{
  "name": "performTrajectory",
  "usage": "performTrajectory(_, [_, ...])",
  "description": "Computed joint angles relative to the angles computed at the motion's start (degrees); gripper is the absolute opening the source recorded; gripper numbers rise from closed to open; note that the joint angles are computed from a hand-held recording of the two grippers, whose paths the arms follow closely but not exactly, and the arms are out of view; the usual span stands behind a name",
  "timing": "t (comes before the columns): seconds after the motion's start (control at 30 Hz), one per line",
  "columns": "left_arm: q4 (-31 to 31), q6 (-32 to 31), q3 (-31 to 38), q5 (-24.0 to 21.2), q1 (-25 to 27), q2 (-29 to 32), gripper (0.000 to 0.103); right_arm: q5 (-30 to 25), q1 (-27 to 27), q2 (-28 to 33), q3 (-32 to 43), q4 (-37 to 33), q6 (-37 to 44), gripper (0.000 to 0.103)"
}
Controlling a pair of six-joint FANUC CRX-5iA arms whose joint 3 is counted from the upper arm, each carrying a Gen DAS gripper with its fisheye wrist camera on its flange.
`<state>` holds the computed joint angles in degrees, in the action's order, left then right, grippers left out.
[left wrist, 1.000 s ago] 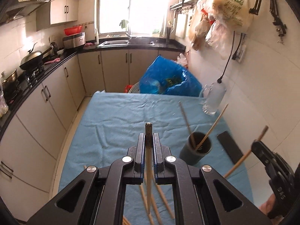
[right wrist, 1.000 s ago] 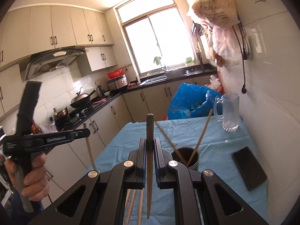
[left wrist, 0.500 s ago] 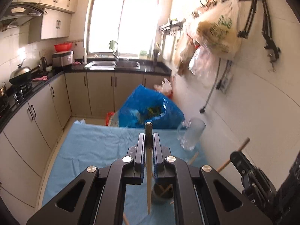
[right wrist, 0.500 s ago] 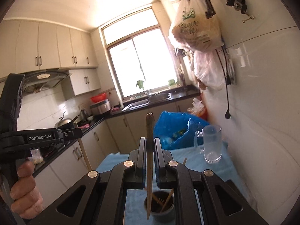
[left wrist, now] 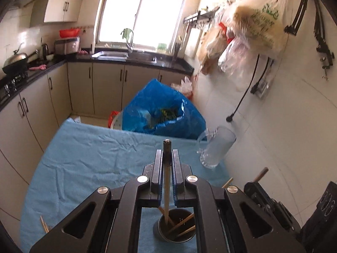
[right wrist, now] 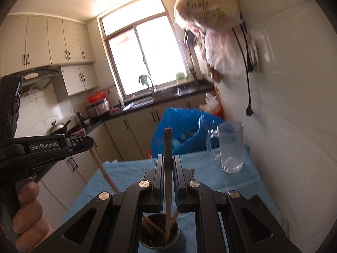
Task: Organize utensils
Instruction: 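Open both grippers to drop the chopsticks into the black holder, then move both open grippers back toward the remaining chopsticks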
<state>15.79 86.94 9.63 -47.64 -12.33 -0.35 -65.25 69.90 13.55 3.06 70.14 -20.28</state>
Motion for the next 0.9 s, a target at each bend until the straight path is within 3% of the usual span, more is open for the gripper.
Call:
performTrajectory(0.13, [-0.31,-1.05,-0.24,-1.21,-0.27,0.43,0.007,1.42,-0.32,-0.64,-0.86,-2.17,-0.50,0.011])
performTrajectory(0.2, [-0.05,-2.22,-0.93,-1.36,-0.12,-0.17,0.009,1.78,-0.22,-1.05,-1.21,-2.60,-0.71,0.018])
performTrajectory(0.3, [1.01,-3.61,-1.97,-1.93,0.60,-1.41,0.035,1.65,0.12,-2.15,-2.44,-1.57,-2.09,0.034])
performTrajectory(0.33, [1.66,-4.23,-2.99,-1.43,0.97,-2.35,0.039,1.24,0.38,-2.36,-2.58,-1.16,-2.44,0.034])
performTrajectory(0.43, [3.34,-6.27,-4.75,-2.04,2.36,-4.73,0.039,-0.36,1.61,-3.03,-2.99,0.28,-3.64,0.034])
performTrajectory(0.5, [6.27,-8.92,-6.91,-2.84,4.10,-7.04,0.043,-0.91,2.44,-3.55,-3.54,1.46,-4.99,0.035])
performTrajectory(0.57, [7.36,-10.10,-8.68,-3.45,5.73,-9.46,0.055,-1.86,3.69,-3.94,-3.89,2.69,-5.76,0.039])
performTrajectory(0.67, [8.11,-11.87,-11.60,-4.03,8.50,-13.42,0.061,-1.85,5.22,-4.21,-4.45,4.15,-7.02,0.046])
performTrajectory(0.9, [10.96,-17.83,-18.68,-10.69,19.80,-20.08,0.062,3.61,7.21,-0.45,0.02,-0.99,-0.05,0.047])
